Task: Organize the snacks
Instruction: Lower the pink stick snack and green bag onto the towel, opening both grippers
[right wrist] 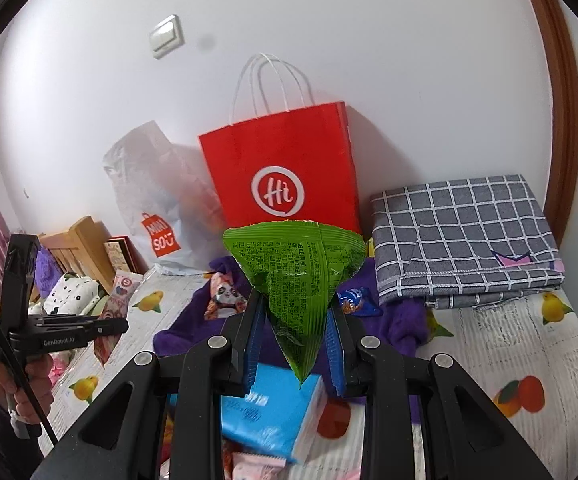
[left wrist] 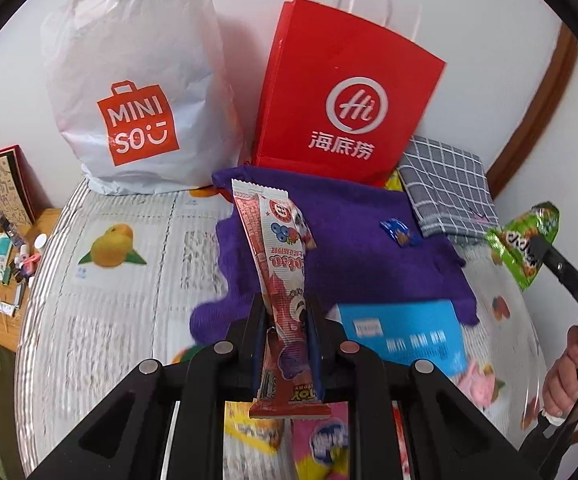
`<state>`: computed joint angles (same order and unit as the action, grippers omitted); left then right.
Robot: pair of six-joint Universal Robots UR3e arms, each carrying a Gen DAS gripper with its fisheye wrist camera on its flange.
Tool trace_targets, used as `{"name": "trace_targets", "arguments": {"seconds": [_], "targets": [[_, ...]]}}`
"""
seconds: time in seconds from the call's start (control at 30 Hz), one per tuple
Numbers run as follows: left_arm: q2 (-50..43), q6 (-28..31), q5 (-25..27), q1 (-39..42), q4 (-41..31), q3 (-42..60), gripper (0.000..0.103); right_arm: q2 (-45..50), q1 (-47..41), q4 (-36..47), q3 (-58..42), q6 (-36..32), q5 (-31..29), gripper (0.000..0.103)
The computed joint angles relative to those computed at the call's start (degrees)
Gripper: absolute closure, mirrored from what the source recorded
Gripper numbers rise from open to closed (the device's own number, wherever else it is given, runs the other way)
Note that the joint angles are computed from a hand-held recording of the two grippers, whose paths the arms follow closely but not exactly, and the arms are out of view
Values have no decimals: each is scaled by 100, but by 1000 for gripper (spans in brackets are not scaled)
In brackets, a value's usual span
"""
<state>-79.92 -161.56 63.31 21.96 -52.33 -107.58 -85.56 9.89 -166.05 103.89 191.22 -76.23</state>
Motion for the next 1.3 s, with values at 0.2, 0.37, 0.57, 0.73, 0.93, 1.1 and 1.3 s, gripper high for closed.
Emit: {"name": "trace_targets", "arguments": {"seconds": [0.2,0.37,0.57,0.73,0.93,1.1,1.3], "targets": [[-1200,-355,170,-325,353,790,86,877,-288,113,-581,-17,373,74],[-2088,-548,404,-591,460,1445,86,1631,-416,274,-1052,-44,573,74],[-2789,-763,475,-689,593,1905,86,2047,-474,398,-1182,-103,526,74],[-3245,-911,701,-877,513,2276,86,2124,-540,363,-1102,-34,546,74],[-3414,-957,667,-885,418,2362,86,2241,-490,354,-1131,-24,469,74],[-3509,-948,722,-981,482,2434,86,2368,-478,512,-1246,-4,546,74],[-3671,-911,643,-1016,371,2646,85,2306,-467,513,-1211,-176,689,67]]}}
